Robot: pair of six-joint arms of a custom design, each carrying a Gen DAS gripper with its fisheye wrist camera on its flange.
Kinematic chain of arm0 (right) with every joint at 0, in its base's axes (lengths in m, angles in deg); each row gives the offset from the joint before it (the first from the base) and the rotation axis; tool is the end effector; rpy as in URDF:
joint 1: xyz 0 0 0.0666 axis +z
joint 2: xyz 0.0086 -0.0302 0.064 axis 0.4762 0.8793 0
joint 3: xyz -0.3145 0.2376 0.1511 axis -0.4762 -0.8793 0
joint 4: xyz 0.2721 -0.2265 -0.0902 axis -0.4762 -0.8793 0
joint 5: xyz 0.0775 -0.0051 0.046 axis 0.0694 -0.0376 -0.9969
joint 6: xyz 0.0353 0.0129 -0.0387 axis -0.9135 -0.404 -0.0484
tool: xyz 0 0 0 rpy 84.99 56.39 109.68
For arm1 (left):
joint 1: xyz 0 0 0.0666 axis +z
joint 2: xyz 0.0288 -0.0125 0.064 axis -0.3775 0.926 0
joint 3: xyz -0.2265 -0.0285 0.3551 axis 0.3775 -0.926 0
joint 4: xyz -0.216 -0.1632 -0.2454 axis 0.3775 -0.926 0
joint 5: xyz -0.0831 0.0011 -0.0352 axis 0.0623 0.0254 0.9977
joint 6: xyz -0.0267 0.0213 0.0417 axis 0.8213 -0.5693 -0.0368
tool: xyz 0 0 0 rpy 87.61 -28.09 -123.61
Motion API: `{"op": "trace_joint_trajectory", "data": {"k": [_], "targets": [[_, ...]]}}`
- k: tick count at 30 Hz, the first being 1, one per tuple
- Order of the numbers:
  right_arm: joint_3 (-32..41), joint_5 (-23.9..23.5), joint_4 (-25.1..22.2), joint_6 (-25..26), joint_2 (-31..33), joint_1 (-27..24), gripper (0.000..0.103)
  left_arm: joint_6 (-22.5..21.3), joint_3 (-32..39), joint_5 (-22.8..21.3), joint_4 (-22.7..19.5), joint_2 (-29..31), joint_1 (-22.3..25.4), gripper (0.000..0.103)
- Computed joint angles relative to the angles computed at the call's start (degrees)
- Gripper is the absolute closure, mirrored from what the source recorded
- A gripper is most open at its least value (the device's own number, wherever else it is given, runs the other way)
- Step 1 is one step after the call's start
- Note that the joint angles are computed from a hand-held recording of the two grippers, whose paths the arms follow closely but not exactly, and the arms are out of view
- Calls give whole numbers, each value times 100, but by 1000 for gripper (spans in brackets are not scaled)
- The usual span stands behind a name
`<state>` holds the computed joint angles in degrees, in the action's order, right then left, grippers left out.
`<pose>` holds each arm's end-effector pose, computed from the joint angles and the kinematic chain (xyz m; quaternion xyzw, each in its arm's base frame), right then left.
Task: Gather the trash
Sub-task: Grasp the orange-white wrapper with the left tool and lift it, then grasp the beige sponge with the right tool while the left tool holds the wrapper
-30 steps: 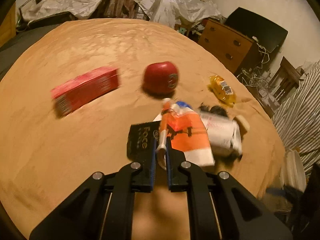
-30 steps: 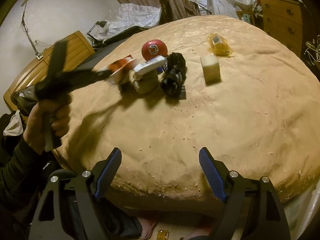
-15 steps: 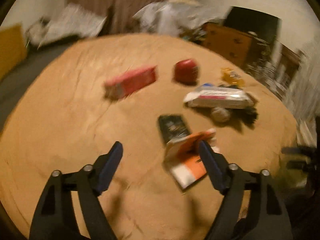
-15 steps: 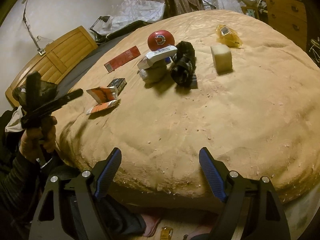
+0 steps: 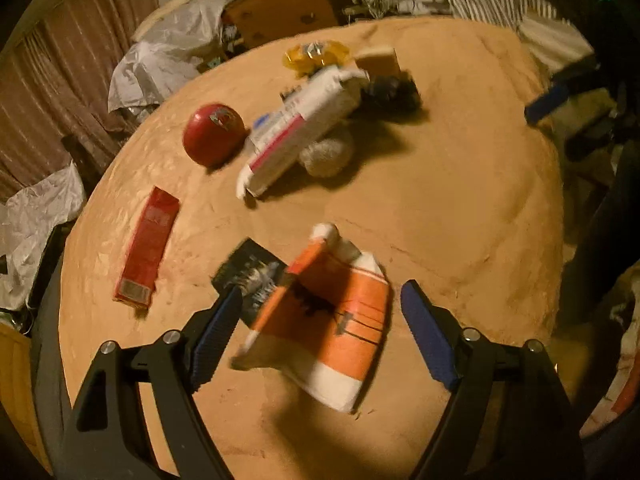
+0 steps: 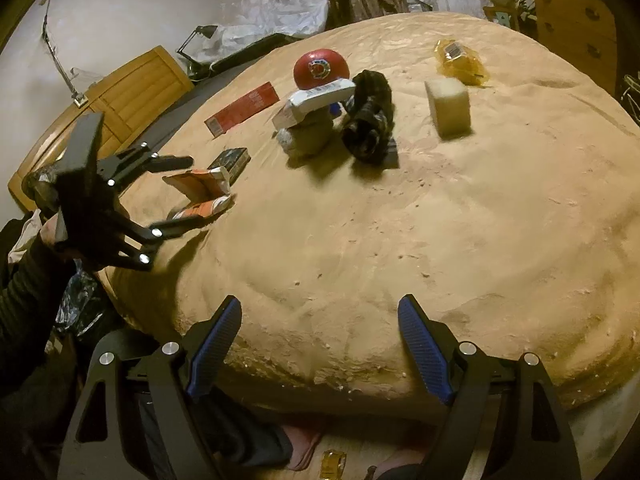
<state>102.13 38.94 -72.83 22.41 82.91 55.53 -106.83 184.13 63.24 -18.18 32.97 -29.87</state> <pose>0.4881 0.2584 0.4828 -0.1408 0.9208 0.2249 0.2858 0.4420 -0.0642 0.5523 0.4101 0.8469 0.0475 0.3351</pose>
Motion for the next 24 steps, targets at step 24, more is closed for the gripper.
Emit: {"op": "trace_joint_trajectory", "data": {"k": [24], "targets": [[2873,1146,-597,772,1705,-466,36,3184,-452,488,506,-296,-136,59]]}}
